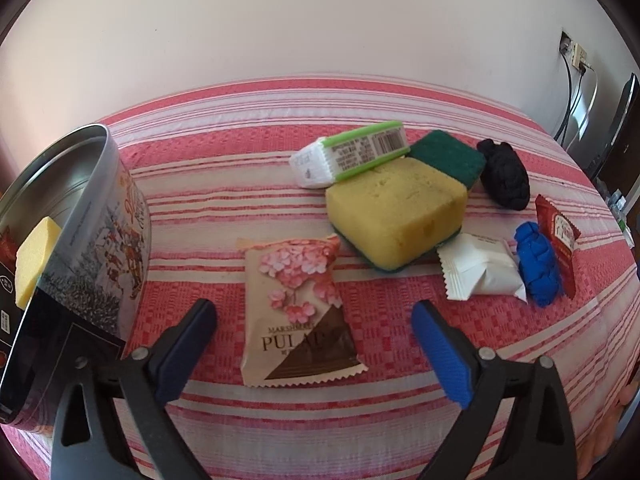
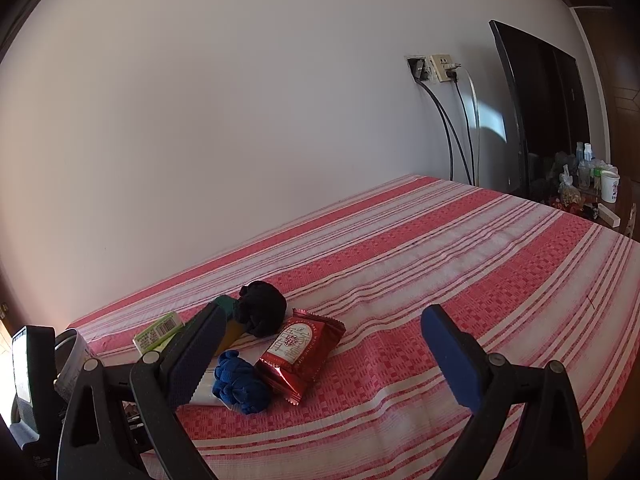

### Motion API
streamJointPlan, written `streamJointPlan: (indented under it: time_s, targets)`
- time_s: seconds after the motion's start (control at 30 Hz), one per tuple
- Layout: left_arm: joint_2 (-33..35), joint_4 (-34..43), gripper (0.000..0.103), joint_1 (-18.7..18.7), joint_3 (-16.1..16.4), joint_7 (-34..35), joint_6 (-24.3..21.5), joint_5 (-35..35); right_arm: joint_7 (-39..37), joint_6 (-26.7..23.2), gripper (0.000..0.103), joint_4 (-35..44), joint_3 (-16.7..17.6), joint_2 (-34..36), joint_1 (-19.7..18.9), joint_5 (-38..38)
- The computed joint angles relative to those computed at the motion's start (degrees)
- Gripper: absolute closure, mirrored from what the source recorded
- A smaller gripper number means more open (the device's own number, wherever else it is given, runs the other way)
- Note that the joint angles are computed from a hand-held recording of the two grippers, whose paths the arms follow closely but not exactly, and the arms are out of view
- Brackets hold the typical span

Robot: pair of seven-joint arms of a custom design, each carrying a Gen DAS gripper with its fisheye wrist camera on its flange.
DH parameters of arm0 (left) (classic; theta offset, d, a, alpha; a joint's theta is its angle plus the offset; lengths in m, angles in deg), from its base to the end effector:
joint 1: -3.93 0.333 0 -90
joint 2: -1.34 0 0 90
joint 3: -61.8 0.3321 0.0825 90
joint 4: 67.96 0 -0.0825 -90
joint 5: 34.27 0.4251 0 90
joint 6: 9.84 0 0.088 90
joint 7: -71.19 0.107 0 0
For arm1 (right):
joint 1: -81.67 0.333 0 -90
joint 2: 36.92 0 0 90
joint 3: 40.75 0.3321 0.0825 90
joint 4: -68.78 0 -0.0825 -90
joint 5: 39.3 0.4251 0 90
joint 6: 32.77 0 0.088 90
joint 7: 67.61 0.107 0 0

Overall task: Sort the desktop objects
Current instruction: 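Reach the left gripper to the pink-flowered snack packet and grasp it, then lift the pink packet with the left gripper while the right gripper grasps the red candy packet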

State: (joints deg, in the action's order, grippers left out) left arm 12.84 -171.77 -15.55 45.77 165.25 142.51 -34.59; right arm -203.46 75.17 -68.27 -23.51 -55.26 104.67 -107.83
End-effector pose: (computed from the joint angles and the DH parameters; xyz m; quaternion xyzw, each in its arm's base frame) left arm 0.5776 -0.3956 0.5075 -0.4153 0.8507 -0.2934 0.1333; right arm 0.4053 0.2584 0.4618 -0.1891 0.8058 -0.4750 0.2989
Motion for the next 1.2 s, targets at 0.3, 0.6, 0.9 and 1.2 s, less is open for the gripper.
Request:
streamJointPlan:
  time_s: [0.3, 0.6, 0.9, 1.2]
  targets:
    - [-1.9, -2.7, 0.050, 1.2, -1.8, 6.1, 3.2, -5.4, 0.1, 0.5, 0.003, -0.4, -0.1, -0.5, -0.1, 0.2]
    - [2.0, 1.0, 0.065, 1.3, -1.4, 10.8, 3.5, -8.9, 0.4, 1.8, 0.003, -0.7, -0.3, -0.8, -0.6, 0.8]
    - [1.7, -0.3, 0.065, 4.9, -4.1, 15.2, 10.2, -15.9, 0.2, 4.2, 0.003, -1.2, -1.0, -1.4, -1.1, 2.2]
    - [1.6, -2.7, 0.065, -0.4, 2.9, 4.8, 26.9, -3.3, -14.6, 4.3, 0.004, 4.5, -3.2, 3.2, -2.0, 12.3]
